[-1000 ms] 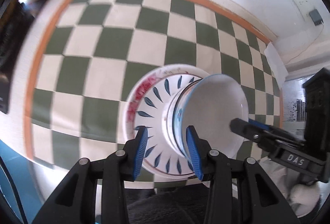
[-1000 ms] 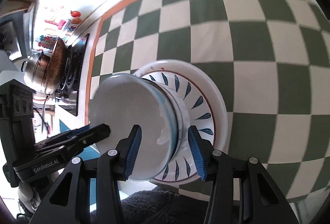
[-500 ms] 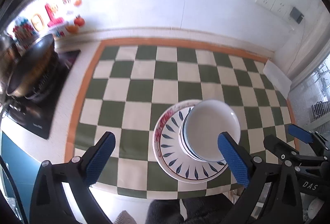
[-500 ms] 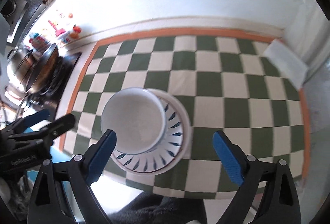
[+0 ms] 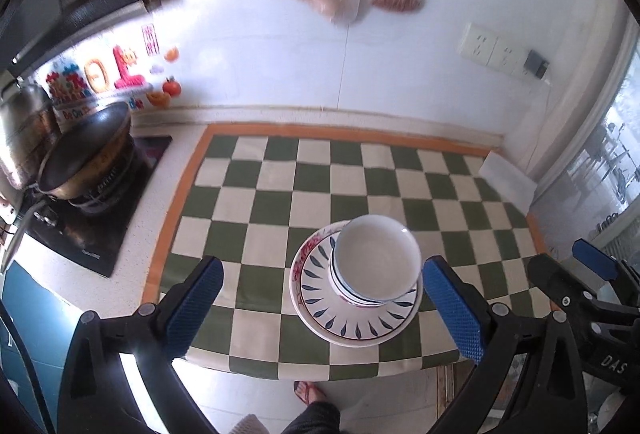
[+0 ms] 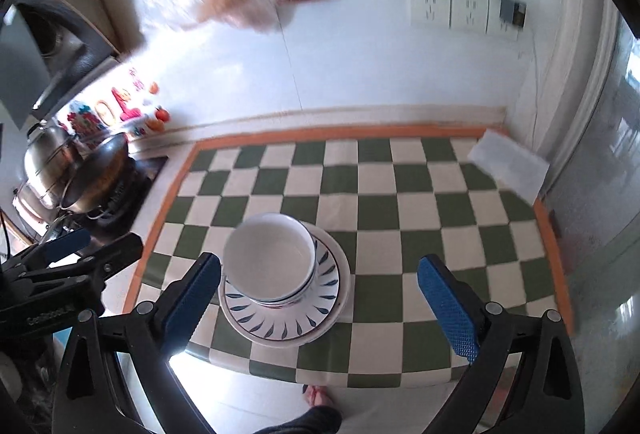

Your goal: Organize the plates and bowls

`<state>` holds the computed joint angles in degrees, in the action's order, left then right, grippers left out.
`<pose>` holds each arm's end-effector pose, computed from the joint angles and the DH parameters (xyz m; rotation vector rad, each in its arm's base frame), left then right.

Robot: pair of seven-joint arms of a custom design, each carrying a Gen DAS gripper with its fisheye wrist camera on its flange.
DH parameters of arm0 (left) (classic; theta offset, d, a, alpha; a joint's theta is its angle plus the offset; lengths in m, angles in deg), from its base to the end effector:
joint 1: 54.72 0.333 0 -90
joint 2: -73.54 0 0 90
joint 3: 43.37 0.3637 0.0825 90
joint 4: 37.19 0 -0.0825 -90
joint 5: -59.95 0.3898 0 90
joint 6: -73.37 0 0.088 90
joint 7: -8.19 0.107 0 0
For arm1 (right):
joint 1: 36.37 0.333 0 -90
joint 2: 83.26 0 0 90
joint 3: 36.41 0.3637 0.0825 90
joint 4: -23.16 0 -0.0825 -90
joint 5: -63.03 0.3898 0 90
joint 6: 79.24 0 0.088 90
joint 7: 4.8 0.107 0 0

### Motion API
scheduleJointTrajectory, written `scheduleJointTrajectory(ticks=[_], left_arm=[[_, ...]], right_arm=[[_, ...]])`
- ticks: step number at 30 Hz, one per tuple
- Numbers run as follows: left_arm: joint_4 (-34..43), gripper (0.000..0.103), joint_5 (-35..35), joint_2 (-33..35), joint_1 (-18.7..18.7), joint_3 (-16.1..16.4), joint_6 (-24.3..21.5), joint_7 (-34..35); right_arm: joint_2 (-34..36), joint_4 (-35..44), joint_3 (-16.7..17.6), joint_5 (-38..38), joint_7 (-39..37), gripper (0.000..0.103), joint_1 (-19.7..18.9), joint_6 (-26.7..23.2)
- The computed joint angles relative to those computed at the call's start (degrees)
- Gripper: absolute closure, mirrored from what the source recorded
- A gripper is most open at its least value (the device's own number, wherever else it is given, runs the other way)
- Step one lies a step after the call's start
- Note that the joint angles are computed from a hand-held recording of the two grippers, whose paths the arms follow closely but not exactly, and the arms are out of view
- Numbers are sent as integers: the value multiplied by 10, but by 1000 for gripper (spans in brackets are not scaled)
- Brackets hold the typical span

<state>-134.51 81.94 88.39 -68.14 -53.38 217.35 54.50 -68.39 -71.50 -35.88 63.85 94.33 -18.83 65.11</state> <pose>0.6420 -0.2667 0.5502 -2.0183 1.7800 -0.6825 0.6671 0.2167 0.5732 -1.9570 1.6904 -0.4067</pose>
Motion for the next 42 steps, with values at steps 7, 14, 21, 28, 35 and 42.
scheduleJointTrajectory(ticks=[7, 14, 21, 28, 35, 42], left_arm=[[-81, 1, 80, -105, -19, -5, 1, -84], [-145, 1, 125, -201, -17, -39, -49, -155], [-190, 1, 134, -277, -12, -68, -76, -178], [-235, 1, 129, -347, -4, -79, -81, -174], [-266, 1, 105, -392, 1, -77, -71, -143], [-285, 1, 98, -415, 10, -81, -58, -130]], right_arm=[[-119, -108, 7, -61, 35, 2, 5, 58], [-238, -195, 44, -68, 59, 2, -21, 57], [-338, -250, 78, -54, 55, 2, -43, 27], [-410, -277, 116, -67, 83, 2, -73, 12], [-449, -280, 153, -85, 121, 2, -93, -6], [-463, -280, 169, -89, 143, 2, -90, -23]])
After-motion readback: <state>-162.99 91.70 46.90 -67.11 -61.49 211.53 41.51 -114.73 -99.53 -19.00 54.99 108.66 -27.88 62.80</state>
